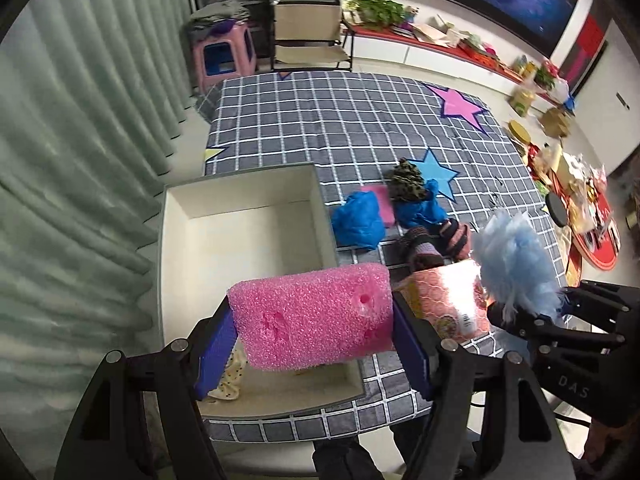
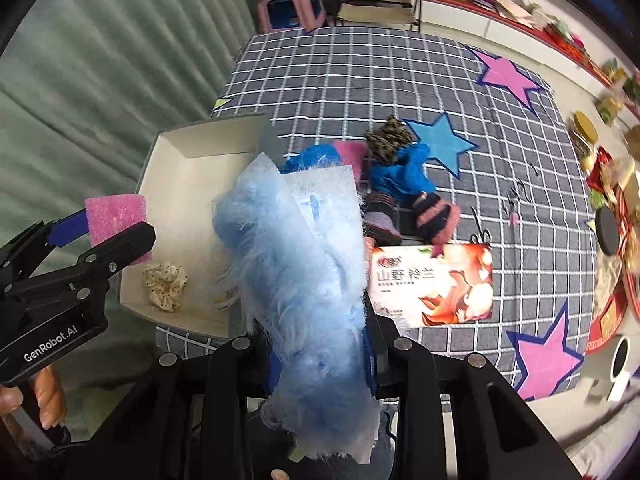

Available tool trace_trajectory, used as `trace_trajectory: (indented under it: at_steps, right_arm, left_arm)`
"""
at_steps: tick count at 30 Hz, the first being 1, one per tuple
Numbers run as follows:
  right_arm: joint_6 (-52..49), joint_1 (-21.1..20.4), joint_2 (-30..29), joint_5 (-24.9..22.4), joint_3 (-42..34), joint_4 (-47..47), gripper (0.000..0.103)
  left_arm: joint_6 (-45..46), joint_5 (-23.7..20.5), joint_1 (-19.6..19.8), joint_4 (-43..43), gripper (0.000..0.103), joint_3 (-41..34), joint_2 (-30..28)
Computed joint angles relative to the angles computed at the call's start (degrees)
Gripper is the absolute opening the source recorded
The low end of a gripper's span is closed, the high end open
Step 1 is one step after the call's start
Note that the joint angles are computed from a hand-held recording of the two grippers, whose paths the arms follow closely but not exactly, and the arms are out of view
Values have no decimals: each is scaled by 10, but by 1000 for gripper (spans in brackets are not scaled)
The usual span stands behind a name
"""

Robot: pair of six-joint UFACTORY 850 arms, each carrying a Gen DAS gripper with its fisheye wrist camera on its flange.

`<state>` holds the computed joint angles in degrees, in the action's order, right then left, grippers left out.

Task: Organize soft objects

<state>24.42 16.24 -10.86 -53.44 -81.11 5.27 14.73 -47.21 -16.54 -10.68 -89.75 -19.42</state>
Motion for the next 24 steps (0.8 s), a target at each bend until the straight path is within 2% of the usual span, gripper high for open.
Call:
trace_trajectory:
  at_steps: [15,24]
  right_arm:
    - [-64,23,-72,-30,-92,17,33]
    - [-93,25,-103,-32,-132,40,33]
  left_arm:
    - [-44,-1,32,6,75,6,-7]
    - [-87,1,50,36,75,7,-14]
